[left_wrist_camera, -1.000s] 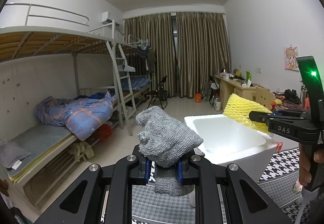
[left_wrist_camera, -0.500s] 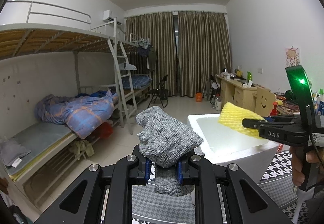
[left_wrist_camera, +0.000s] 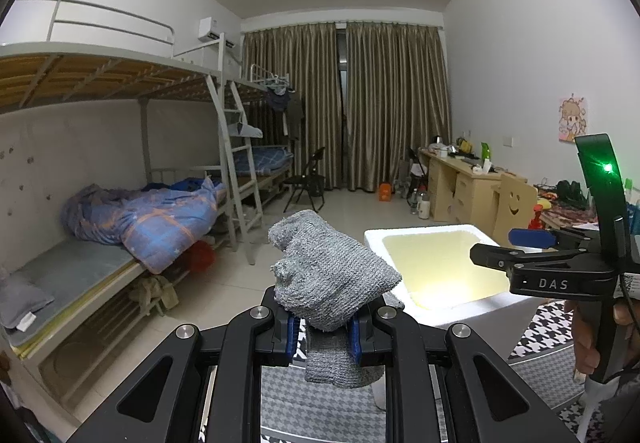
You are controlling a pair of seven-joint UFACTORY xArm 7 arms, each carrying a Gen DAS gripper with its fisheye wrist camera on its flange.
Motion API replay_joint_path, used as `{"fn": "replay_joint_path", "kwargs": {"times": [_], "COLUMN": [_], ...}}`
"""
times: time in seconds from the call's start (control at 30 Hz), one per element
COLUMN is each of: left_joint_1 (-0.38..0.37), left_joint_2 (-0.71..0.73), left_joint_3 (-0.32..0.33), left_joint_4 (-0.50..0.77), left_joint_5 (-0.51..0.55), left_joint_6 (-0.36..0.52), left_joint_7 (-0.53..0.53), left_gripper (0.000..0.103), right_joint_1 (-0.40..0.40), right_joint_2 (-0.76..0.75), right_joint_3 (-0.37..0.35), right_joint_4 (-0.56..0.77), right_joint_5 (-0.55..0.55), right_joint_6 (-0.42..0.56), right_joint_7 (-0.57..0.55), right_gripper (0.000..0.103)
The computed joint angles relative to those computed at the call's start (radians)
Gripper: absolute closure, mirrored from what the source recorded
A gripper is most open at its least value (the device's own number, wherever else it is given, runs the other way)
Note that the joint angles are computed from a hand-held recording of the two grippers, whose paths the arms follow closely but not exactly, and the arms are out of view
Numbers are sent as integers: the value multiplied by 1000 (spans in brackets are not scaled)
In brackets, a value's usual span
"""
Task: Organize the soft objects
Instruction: 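Move left tool over the foam box and open it to drop the sock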
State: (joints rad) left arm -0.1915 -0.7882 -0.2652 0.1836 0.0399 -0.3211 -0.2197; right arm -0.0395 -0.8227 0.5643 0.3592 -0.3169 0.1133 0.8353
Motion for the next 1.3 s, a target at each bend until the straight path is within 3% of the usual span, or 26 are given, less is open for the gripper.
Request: {"fn": "replay_joint_path", "kwargs": {"times": [0.37,0.57,0.83,1.3], "left_joint_1": [-83,-182,-269,-322], "left_joint_2": [47,88,133,199], "left_joint_3": [114,224,289,281], "left_joint_4": [24,50,95,163], "left_joint_5": [39,72,102,123], "left_joint_6": [-16,-18,-16,-26], "left_joint_7": [46,69,86,73], "left_gripper": [83,83,83,83], "right_joint_1": [29,72,117,164], "right_joint_2": [-93,-141,-227,-366], "right_joint_3": [-14,-37,-59,-67], "right_joint_4": [-36,-65,-104,-165], "right_joint_5": [5,10,17,16], "right_joint_6": [46,70,118,204], "right_joint_7": [19,26,32,69], "right_gripper": [23,22,21,16]}}
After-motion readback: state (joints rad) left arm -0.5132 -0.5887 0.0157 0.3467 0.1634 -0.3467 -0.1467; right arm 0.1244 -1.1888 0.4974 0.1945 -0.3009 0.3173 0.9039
